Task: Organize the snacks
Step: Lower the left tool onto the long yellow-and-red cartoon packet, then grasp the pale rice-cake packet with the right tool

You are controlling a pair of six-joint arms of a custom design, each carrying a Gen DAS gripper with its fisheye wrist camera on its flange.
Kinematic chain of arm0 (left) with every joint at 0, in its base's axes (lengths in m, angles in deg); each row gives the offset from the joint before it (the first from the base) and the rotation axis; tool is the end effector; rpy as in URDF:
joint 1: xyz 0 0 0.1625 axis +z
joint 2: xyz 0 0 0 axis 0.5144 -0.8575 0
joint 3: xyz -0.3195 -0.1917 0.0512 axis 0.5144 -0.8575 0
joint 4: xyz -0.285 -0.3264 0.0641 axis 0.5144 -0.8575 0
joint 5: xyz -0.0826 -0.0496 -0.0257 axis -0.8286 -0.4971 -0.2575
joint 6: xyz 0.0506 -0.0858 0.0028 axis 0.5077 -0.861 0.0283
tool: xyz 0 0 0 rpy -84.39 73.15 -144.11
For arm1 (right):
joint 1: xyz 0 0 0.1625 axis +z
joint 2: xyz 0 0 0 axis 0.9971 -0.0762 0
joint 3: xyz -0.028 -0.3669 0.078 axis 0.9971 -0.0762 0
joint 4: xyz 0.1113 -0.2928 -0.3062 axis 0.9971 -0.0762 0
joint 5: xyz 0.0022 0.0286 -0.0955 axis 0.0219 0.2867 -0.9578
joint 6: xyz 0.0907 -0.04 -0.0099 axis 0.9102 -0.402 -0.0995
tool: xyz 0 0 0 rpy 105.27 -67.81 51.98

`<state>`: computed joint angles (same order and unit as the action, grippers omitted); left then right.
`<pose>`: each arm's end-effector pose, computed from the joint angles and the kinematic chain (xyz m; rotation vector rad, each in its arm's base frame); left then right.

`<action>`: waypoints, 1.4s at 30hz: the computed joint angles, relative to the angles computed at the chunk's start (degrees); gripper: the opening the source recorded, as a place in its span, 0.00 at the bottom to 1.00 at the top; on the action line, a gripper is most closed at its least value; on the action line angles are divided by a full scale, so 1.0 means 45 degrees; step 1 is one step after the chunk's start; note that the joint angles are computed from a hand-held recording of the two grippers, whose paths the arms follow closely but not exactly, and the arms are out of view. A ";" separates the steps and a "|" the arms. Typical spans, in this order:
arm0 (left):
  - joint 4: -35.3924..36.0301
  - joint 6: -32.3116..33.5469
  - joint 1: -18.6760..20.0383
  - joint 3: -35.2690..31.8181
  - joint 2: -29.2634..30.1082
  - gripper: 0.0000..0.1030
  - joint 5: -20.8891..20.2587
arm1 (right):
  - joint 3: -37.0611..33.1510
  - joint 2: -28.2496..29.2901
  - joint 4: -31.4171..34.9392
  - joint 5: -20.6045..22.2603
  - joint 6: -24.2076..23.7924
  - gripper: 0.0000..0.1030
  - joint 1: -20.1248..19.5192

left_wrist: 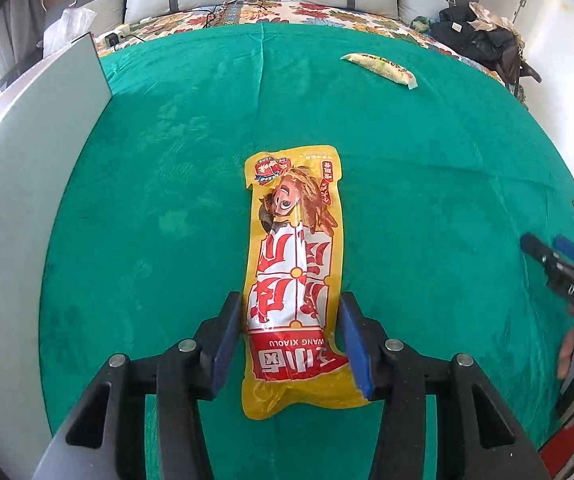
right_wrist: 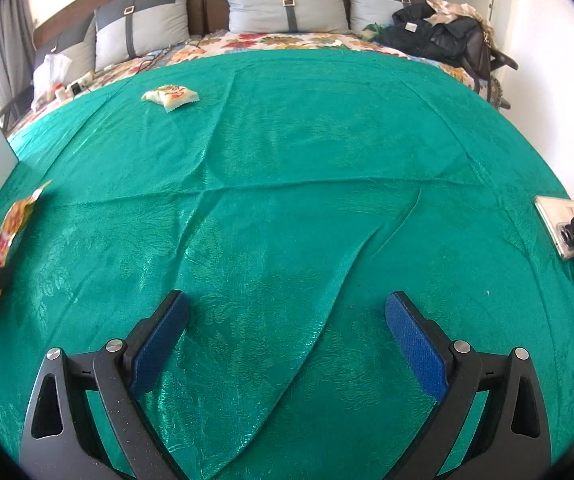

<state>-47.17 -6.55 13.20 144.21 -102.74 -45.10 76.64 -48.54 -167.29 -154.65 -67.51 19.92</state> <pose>-0.0767 -0.3613 0.2060 0.2400 2.3699 -0.5439 0.1721 -0.3812 0.0798 0.3351 -2.2823 0.6739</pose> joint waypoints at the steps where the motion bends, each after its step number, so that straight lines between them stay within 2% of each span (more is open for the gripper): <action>1: 0.0402 -0.0242 -0.0206 0.0249 -0.0412 0.59 0.0208 | 0.0000 0.0000 0.0000 0.0000 0.0000 0.97 0.0000; 2: 0.0652 -0.0460 -0.0225 0.0305 -0.0506 0.68 0.0363 | -0.0001 -0.0003 0.0009 -0.0005 0.0004 0.97 0.0003; 3: 0.0784 -0.0739 -0.0235 0.0365 -0.0527 0.81 0.0626 | 0.0001 -0.0007 0.0016 -0.0008 0.0012 0.97 0.0010; 5: 0.0368 -0.0822 -0.0219 0.0586 -0.0395 0.83 0.1399 | 0.0001 -0.0009 0.0017 -0.0005 0.0009 0.97 0.0005; 7: -0.0662 -0.0261 -0.0019 0.0793 -0.0089 0.98 0.2085 | 0.0003 -0.0011 0.0020 -0.0005 0.0013 0.97 0.0007; 8: -0.1191 0.0040 0.0030 0.0973 -0.0059 1.00 0.2364 | 0.0003 -0.0011 0.0020 -0.0005 0.0013 0.97 0.0007; 10: -0.3006 0.1219 0.0275 0.1284 0.0042 1.00 0.2435 | 0.0004 -0.0014 0.0024 -0.0006 0.0017 0.97 0.0010; 13: -0.3787 0.1761 0.0595 0.1243 0.0122 1.00 0.2077 | 0.0001 -0.0011 0.0024 -0.0017 0.0014 0.97 0.0014; 35: -0.3857 0.1771 0.0581 0.1230 0.0194 1.00 0.2048 | 0.0026 -0.0071 0.0070 0.0051 0.0036 0.97 0.0012; 36: -0.3867 0.1774 0.0582 0.1228 0.0201 1.00 0.2043 | 0.0101 -0.0189 0.0098 0.0314 -0.0134 0.97 -0.0050; 39: -0.3835 0.1724 0.0553 0.1236 0.0193 1.00 0.2037 | 0.0268 -0.1232 0.1278 0.2256 -0.0713 0.95 -0.0551; 42: -0.3824 0.1714 0.0545 0.1243 0.0184 1.00 0.2036 | -0.0784 -0.1019 0.2053 0.2639 -0.1248 0.95 -0.0498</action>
<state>-64.38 1.16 15.65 149.81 -101.91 -35.94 73.11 -53.12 -158.05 -142.77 -73.13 17.68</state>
